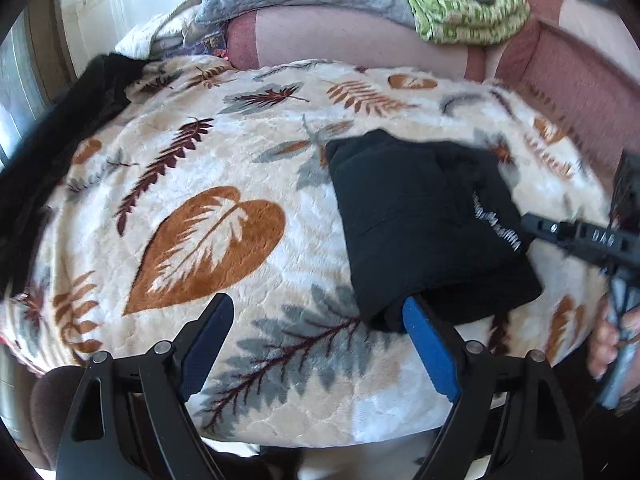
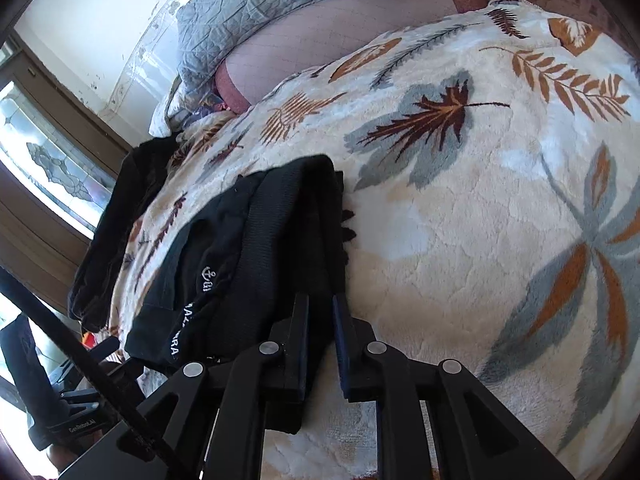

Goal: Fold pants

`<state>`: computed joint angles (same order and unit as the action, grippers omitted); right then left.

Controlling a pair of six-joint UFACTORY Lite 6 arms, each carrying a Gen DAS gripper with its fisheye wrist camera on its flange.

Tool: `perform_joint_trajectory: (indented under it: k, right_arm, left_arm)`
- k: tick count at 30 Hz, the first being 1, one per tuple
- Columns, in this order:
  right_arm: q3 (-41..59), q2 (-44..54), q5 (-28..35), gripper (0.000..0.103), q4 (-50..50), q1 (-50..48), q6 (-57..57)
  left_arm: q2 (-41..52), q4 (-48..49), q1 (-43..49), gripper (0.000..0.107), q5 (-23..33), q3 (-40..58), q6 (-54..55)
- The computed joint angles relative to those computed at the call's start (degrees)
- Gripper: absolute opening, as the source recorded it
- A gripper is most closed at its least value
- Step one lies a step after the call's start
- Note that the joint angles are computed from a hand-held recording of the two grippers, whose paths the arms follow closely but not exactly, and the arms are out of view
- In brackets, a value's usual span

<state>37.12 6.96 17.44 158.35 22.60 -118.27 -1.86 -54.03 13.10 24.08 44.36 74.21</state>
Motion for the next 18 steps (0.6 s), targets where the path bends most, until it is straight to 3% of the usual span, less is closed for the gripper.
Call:
perform_joint_trajectory:
  k: [2, 3, 4, 7, 12, 18]
  right_arm:
    - [-2.2, -2.3, 2.4, 0.037, -1.3, -2.0, 1.8]
    - [-3.4, -3.5, 4.1, 0.056, -2.5, -3.2, 3.3]
    - [-4.1, -4.3, 5.2, 0.061, -3.3, -3.7, 4.5]
    - [-4.2, -4.1, 8.9, 0.063, -11.7, -6.2, 12.6]
    - [-1.5, 0.2, 8.8, 0.063, -16.7, -6.2, 18.8]
    - [0.9, 5.2, 16.5, 0.063, -25.1, -10.7, 27.0]
  left_arm:
    - [5.5, 0.3, 2.5, 0.089, 7.8, 6.2, -2.0]
    - [10.3, 1.2, 3.4, 0.089, 13.0, 11.2, -4.1]
    - [13.9, 1.8, 4.0, 0.089, 16.7, 15.0, -5.8]
    - [22.0, 0.5, 6.6, 0.089, 27.4, 24.6, -9.3]
    - [19.9, -5.0, 12.6, 0.089, 36.2, 24.6, -2.9]
    - [29.8, 0.4, 11.0, 0.090, 35.5, 35.9, -13.3]
